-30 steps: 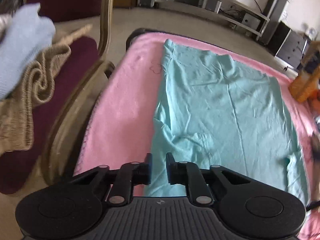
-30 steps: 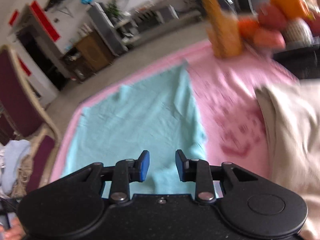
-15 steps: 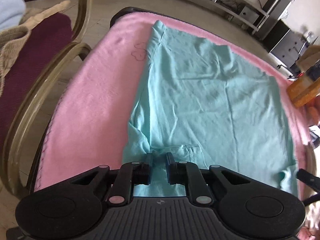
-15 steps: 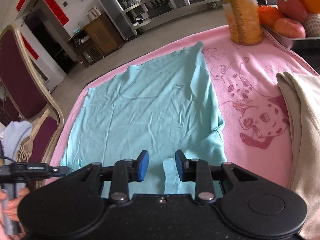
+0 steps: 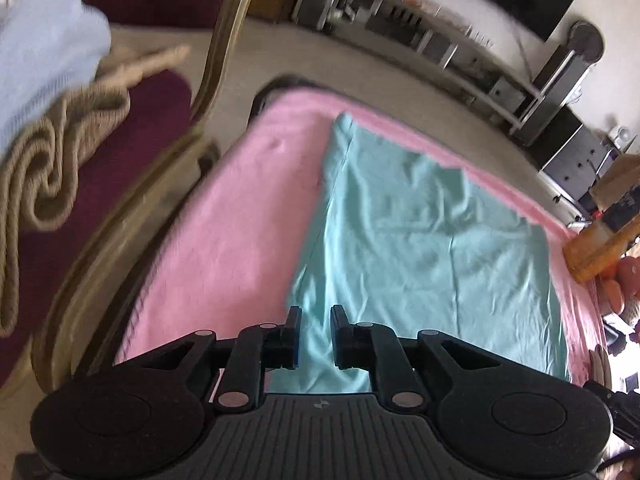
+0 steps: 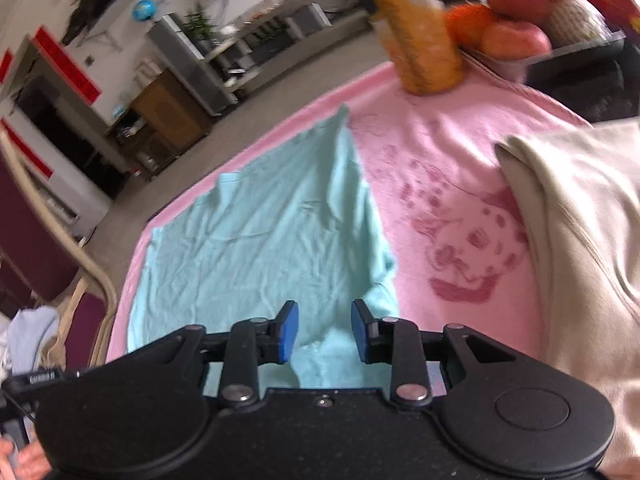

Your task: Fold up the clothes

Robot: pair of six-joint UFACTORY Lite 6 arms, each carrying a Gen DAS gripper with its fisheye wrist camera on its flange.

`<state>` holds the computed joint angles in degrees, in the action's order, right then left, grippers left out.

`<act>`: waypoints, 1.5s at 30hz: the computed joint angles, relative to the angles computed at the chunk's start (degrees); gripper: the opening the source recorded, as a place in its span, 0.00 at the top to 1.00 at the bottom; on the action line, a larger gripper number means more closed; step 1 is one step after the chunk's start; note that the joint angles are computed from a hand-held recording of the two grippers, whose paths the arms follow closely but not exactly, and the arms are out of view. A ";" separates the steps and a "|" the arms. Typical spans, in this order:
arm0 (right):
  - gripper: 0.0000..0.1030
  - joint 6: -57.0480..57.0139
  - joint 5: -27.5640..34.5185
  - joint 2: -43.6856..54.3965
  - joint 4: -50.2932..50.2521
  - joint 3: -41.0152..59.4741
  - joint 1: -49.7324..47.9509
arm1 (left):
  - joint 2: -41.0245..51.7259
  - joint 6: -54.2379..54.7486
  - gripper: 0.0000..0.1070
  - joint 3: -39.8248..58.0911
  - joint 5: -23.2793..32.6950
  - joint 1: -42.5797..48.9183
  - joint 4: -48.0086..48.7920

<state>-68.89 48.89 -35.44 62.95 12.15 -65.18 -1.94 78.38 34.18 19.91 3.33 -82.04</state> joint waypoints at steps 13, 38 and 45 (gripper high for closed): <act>0.89 -5.96 -16.24 9.94 8.74 0.42 9.04 | 4.89 -0.65 0.88 1.26 -7.93 -7.01 4.38; 0.69 -26.16 -34.17 45.67 40.49 42.33 33.53 | 50.63 -76.25 0.54 69.88 -0.75 -11.11 80.20; 0.69 -50.51 -32.03 61.41 64.19 51.08 33.27 | 79.00 -74.61 0.55 111.85 11.46 -11.71 77.42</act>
